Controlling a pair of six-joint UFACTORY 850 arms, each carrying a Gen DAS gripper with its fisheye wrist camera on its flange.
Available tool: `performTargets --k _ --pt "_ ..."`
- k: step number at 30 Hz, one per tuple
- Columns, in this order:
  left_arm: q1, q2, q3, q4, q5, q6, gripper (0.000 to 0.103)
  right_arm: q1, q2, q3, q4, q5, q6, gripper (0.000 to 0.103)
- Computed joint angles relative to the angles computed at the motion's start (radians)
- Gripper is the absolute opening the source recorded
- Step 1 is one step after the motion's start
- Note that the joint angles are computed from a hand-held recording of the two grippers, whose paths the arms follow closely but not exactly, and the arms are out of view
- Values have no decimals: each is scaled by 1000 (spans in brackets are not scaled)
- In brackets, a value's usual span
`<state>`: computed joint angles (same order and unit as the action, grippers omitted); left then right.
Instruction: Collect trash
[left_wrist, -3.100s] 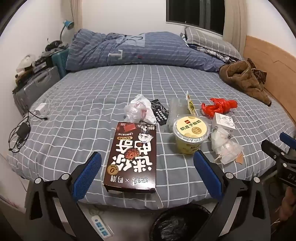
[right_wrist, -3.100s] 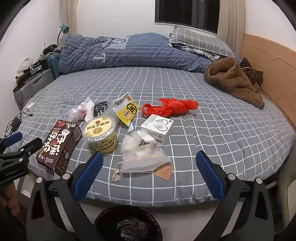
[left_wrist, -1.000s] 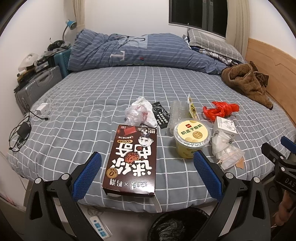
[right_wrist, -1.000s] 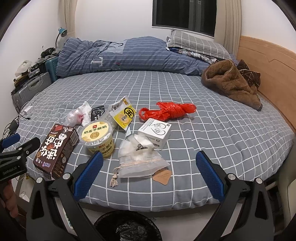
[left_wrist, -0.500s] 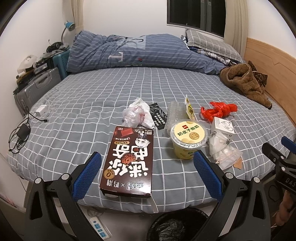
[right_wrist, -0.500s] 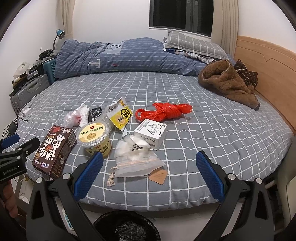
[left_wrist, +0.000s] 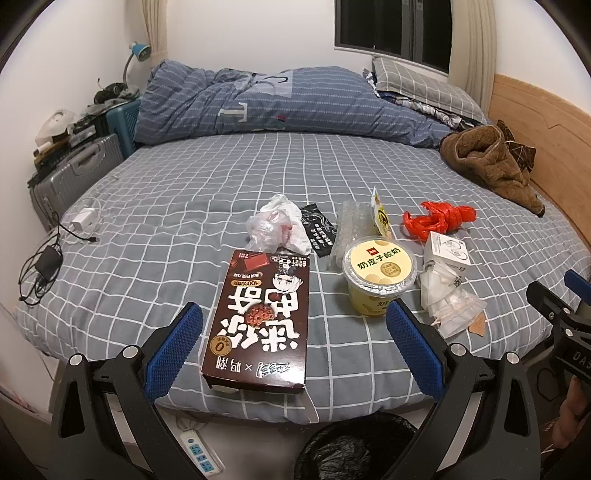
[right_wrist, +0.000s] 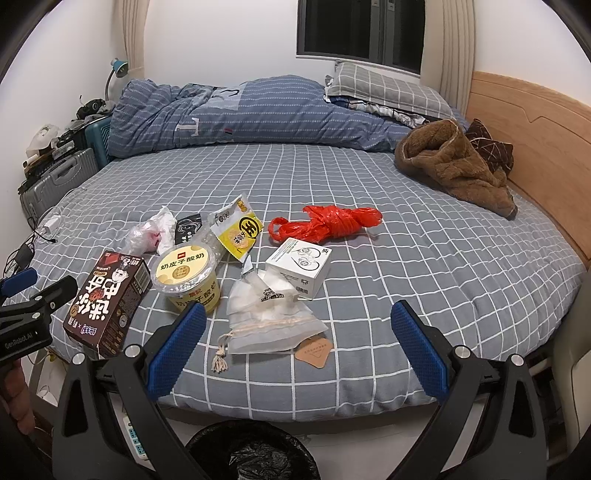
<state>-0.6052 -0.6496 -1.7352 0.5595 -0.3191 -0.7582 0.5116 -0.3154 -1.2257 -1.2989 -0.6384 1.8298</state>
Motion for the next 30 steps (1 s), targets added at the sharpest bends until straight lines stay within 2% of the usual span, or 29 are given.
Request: performTargets --k 6,13,19,22,25,30 --pt "4 -18 -19 -12 -20 14 97 -7 -6 -7 0 5 -2 96" --pt "18 -88 -105 -87 -84 92 97 -45 -81 -95 89 11 -88 96" --pt "31 -176 -211 -154 -181 163 97 -89 -190 -222 217 43 -234 96" --pt "43 -205 -244 -245 -204 234 97 -109 -250 -290 273 35 -312 96" --pt "48 -234 -279 -282 -224 273 97 -135 -297 -346 348 47 -379 96" --pt "55 -288 -353 -338 -269 323 97 -172 -387 -466 471 20 -501 96"
